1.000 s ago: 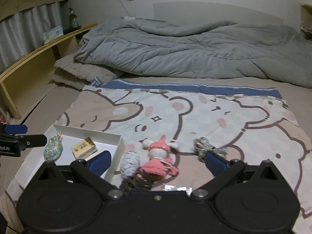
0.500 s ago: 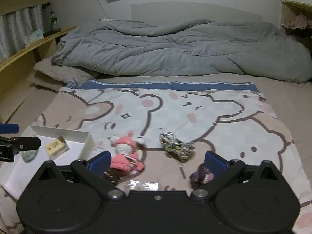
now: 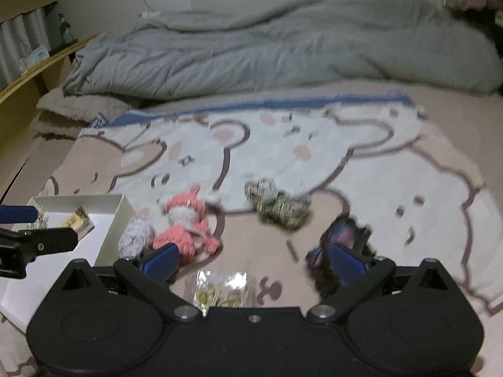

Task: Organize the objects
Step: 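Move both tools back toward the remaining objects on the bed, then grasp the black spiral hair clip with the left tool while the right tool grasps the bead-cord bag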

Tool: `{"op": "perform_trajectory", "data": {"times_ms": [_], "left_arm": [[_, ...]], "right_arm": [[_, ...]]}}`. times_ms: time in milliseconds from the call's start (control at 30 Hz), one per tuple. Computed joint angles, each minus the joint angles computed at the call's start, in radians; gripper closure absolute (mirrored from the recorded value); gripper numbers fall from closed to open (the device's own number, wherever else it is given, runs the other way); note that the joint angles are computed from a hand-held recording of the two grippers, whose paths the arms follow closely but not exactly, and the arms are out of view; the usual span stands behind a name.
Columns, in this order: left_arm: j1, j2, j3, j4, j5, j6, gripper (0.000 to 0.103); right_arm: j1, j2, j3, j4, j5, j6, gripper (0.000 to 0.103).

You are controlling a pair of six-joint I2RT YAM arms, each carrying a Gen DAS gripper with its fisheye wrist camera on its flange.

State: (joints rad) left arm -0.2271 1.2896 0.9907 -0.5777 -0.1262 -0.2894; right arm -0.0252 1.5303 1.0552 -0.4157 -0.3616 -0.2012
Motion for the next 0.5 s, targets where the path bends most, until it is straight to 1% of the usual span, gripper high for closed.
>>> {"op": "perform_trajectory", "data": {"times_ms": [67, 133, 233, 300, 367, 433, 500], "left_arm": [[0.019, 0.029, 0.014, -0.002, 0.065, -0.012, 0.000], [0.031, 0.057, 0.020, -0.001, 0.109, -0.018, 0.002], [0.040, 0.105, 0.031, 0.004, 0.151, -0.014, 0.013], [0.048, 0.135, 0.036, 0.009, 0.179, -0.013, 0.015], [0.053, 0.170, 0.045, 0.009, 0.192, -0.005, 0.020], [0.058, 0.206, 0.057, 0.001, 0.202, 0.001, 0.024], [0.070, 0.239, 0.069, -0.005, 0.217, 0.003, 0.025]], "right_arm": [[0.005, 0.008, -0.026, 0.030, -0.005, 0.014, 0.000], [0.017, 0.014, -0.044, 0.052, 0.006, 0.013, 0.000], [0.032, 0.060, -0.012, 0.001, 0.003, -0.006, 0.000], [0.044, 0.097, 0.017, -0.040, 0.011, 0.012, 0.000], [0.052, 0.125, 0.033, -0.065, 0.016, 0.035, 0.000], [0.060, 0.147, 0.043, -0.081, 0.020, 0.050, 0.001], [0.070, 0.158, 0.041, -0.086, 0.032, 0.060, 0.002]]}}
